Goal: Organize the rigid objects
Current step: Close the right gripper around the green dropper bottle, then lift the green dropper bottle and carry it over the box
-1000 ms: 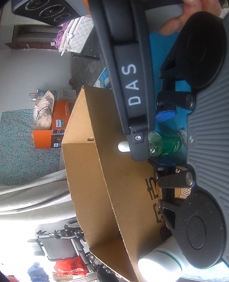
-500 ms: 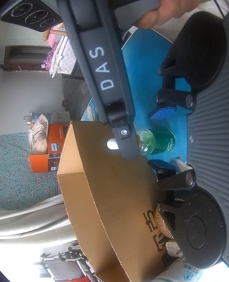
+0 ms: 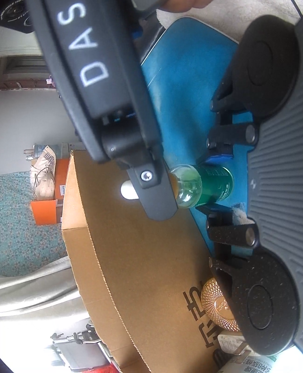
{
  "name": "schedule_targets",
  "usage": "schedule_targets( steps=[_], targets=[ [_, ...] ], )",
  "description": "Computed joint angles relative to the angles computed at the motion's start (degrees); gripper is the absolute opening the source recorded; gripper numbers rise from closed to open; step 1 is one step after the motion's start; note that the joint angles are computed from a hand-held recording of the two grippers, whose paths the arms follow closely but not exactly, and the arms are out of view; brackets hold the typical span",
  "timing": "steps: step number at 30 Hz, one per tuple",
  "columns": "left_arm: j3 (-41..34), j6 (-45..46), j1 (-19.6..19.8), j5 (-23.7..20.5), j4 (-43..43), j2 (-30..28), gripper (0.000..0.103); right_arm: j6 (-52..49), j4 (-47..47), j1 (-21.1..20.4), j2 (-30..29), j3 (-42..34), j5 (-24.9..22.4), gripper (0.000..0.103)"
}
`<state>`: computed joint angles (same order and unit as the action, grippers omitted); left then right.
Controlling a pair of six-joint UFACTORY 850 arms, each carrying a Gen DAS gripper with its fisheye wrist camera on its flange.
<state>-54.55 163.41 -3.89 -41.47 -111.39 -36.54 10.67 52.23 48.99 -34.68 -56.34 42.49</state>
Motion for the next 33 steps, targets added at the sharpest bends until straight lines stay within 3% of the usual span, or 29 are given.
schedule_targets(
  steps=[4, 14, 19, 23, 27, 31, 33],
  targets=[
    [0.3, -1.1, 0.1, -0.3, 0.6, 0.5, 0.033, -1.8, 2.0, 0.6, 0.2, -0.1, 0.8, 0.022],
    [4.2, -2.6, 1.9, -2.8, 0.8, 8.2, 0.033, -11.0, 6.7, 4.0, 5.1, 0.6, 4.6, 0.022],
    [3.5, -7.7, 2.7, -2.7, 2.4, 12.9, 0.033, -17.9, 5.4, 3.5, 9.1, -0.4, 4.2, 0.022],
    [-2.9, -20.8, 2.2, -0.5, 9.1, 12.5, 0.033, -22.7, 1.8, -0.1, 11.6, -2.7, -0.1, 0.021],
    [-11.0, -34.3, 0.7, 2.6, 15.3, 8.7, 0.033, -26.8, 0.3, -6.7, 10.8, -8.3, -9.4, 0.019],
    [-18.9, -49.2, -0.3, 5.0, 22.9, 3.4, 0.033, -18.5, -7.3, -14.1, 6.8, -14.3, -20.5, 0.019],
    [-22.2, -54.1, -0.8, 6.3, 25.8, 0.9, 0.033, -13.2, -12.1, -16.2, 5.2, -16.2, -23.4, 0.019]
  ],
)
